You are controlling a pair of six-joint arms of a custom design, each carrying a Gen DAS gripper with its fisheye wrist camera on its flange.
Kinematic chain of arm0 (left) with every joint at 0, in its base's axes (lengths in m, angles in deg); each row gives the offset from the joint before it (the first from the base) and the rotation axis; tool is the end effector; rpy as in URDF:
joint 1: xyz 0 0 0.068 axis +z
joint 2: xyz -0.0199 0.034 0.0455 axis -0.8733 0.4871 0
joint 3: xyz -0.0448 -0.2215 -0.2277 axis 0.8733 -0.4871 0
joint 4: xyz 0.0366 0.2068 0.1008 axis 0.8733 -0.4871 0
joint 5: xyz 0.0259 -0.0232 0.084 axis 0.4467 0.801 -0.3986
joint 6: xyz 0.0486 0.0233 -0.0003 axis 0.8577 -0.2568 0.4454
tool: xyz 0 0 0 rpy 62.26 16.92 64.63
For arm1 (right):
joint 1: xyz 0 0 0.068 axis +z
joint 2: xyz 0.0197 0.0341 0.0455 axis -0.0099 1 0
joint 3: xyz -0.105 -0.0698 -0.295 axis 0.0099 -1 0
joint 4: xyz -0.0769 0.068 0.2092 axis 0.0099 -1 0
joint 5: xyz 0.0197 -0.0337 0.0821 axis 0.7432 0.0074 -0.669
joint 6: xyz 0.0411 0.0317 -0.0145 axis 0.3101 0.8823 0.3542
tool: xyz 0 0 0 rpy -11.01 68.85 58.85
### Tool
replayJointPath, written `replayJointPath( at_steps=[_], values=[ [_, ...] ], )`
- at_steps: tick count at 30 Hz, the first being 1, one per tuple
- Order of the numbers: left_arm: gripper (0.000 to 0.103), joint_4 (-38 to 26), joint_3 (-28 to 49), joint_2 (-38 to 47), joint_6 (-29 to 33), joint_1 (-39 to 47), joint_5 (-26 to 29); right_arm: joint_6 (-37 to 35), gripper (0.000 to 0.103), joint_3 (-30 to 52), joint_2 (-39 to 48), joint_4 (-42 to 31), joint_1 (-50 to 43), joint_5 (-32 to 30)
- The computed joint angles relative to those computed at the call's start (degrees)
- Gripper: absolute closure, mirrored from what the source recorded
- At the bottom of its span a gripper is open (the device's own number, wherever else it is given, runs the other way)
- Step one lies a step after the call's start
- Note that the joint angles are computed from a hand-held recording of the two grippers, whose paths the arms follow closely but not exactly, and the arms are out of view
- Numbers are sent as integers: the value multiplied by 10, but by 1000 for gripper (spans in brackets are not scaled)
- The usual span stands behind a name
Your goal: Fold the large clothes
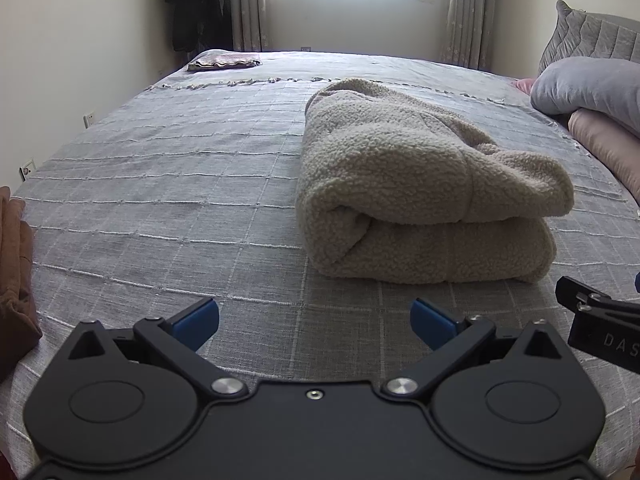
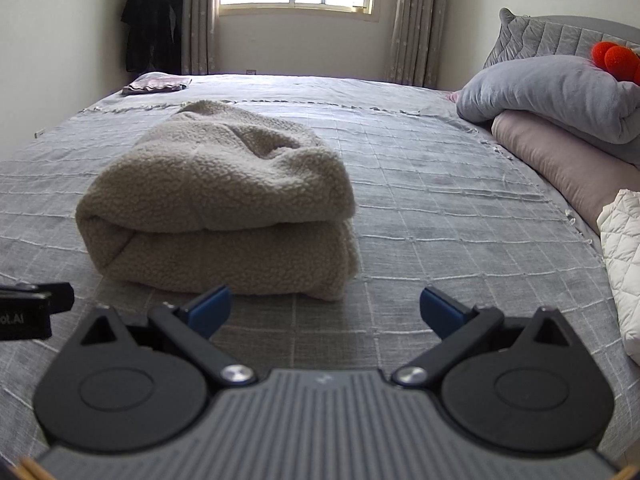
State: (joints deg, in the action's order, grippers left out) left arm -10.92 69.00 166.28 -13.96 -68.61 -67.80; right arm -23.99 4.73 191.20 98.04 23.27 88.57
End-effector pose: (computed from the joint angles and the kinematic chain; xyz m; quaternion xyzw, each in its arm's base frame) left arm 0.3291 -0.0406 0.1035 -0.0143 0.9110 0.0034 0.4121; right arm 0.2934 0.1120 0.0974 0.0383 0.8873 -0.0602 0.4556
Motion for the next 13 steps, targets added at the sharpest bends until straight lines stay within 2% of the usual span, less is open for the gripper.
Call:
replayJointPath(
  at_steps=[13],
  values=[
    [0,6,-3,2,5,-1,5,-2,0,-5,3,7,1,1]
  ],
)
